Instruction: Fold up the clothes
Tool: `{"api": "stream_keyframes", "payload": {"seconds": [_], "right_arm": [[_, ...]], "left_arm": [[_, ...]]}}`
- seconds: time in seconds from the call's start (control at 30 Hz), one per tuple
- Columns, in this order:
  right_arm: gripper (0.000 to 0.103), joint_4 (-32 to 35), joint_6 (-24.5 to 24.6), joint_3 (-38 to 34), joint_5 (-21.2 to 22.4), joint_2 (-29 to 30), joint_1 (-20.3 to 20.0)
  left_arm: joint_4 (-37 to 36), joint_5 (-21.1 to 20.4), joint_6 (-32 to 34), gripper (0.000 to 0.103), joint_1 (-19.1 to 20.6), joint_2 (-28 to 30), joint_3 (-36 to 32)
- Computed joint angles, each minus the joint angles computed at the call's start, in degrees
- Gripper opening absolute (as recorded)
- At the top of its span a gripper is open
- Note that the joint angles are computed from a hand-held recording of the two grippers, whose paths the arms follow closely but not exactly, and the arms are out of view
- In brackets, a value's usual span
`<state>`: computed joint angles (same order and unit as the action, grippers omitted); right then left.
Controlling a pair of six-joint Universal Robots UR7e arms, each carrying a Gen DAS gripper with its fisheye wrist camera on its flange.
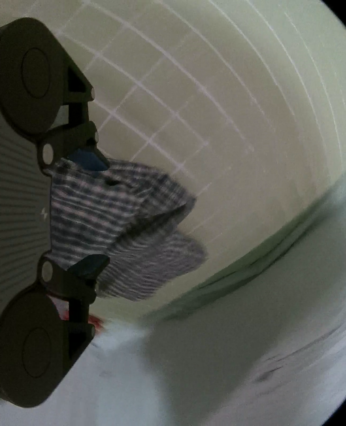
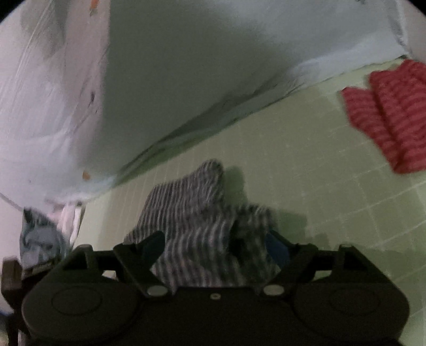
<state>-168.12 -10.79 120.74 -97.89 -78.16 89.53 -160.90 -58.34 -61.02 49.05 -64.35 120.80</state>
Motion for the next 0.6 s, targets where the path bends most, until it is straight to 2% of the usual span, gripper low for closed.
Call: {"api": "stream_keyframes", "payload": {"seconds": [0.07, 0.1, 0.13, 0.17, 0.23, 0.33, 0.43, 0.6], "right_arm": [[0.082, 1.2, -1.3, 0.6, 1.1, -0.2, -0.4], [0.078, 1.6, -1.9, 0.9, 1.4, -0.3, -0.7], [0.07, 1.3, -2.3, 1.1, 1.3, 0.1, -0.6], [0.063, 1.5, -1.9, 1.4, 0.6, 0.0, -0.5], [0.023, 1.9, -1.0, 2.0, -0.8, -0.4, -0.4], [0.01, 0.4, 1.0, 3.5, 2.7, -1.3, -2.2], [0.006, 0.4, -0.5, 4.9, 6.0, -4.1, -2.6], [0.005, 0.0, 2.0, 3.9, 13.4, -5.4, -2.7]], "left_arm": [[0.5, 1.0, 3.5, 0.066, -0.9, 1.1, -0.4], [0.4, 1.5, 4.7, 0.063, -1.1, 1.6, -0.6], [0.3, 1.9, 5.8, 0.05, -1.3, 2.1, -0.6], [0.2, 2.3, 6.8, 0.031, -1.5, 2.6, -0.5], [0.8, 3.5, 7.1, 0.003, -1.9, 2.9, -0.2], [-1.6, 5.3, 8.1, 0.002, -2.9, 2.8, 1.0], [-2.6, 8.5, 9.7, 0.002, -4.8, 1.7, 1.8], [-8.0, 12.1, 14.4, 0.001, -7.8, -1.0, 2.2]]}}
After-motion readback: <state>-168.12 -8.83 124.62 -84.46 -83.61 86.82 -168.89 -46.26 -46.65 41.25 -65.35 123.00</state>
